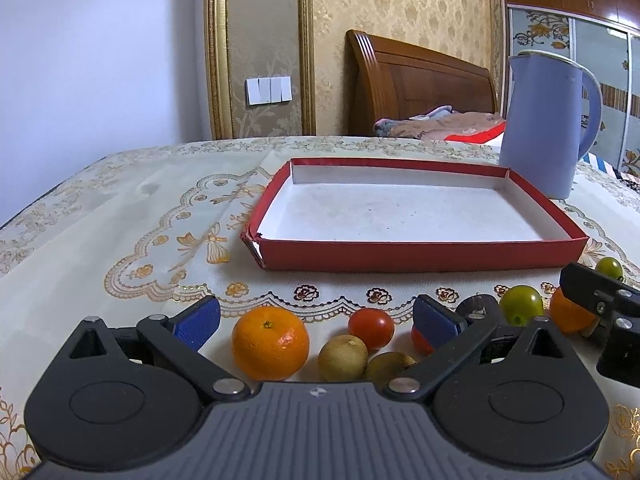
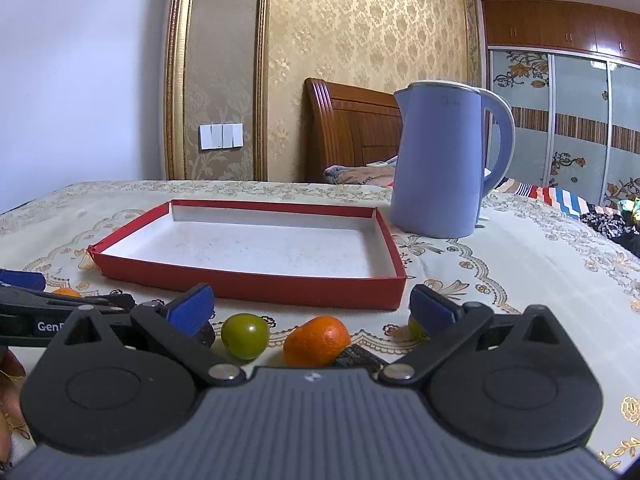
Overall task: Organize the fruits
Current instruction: 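Move both tools toward the row of fruits in front of the tray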
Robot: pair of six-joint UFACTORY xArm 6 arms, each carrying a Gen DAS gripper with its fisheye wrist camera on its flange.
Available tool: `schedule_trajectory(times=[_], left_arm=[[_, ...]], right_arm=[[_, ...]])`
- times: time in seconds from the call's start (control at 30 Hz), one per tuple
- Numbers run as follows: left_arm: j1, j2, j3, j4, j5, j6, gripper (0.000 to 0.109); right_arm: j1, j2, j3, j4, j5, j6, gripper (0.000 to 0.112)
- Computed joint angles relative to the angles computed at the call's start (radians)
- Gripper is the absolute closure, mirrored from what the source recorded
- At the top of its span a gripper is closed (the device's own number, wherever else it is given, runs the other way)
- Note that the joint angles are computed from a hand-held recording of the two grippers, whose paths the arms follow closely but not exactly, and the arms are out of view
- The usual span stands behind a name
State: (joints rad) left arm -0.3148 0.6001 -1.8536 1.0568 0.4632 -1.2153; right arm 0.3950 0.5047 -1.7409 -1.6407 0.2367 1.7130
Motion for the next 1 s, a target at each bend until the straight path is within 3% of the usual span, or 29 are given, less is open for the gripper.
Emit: schedule_trajectory(times=[0.57,0.77,1.0], left_arm=[[-0.001,-0.007,0.013,0.053,-0.012,-0.041,0.006],[-0.001,-0.008,0.016,0.052,-0.017,-0.038,0.006],[-0.01,-0.009,0.015,0.057,-0.007,-0.019,0.006]], right_arm=[[0.001,0.005,-0.002,0.029,0.006,-0.033,0.009],[0.002,-0.005,0.003,-0.072,-0.004,0.051,0.009],[0.0,0.001,-0.002,-0.011,-0.006,-0.003,0.009]])
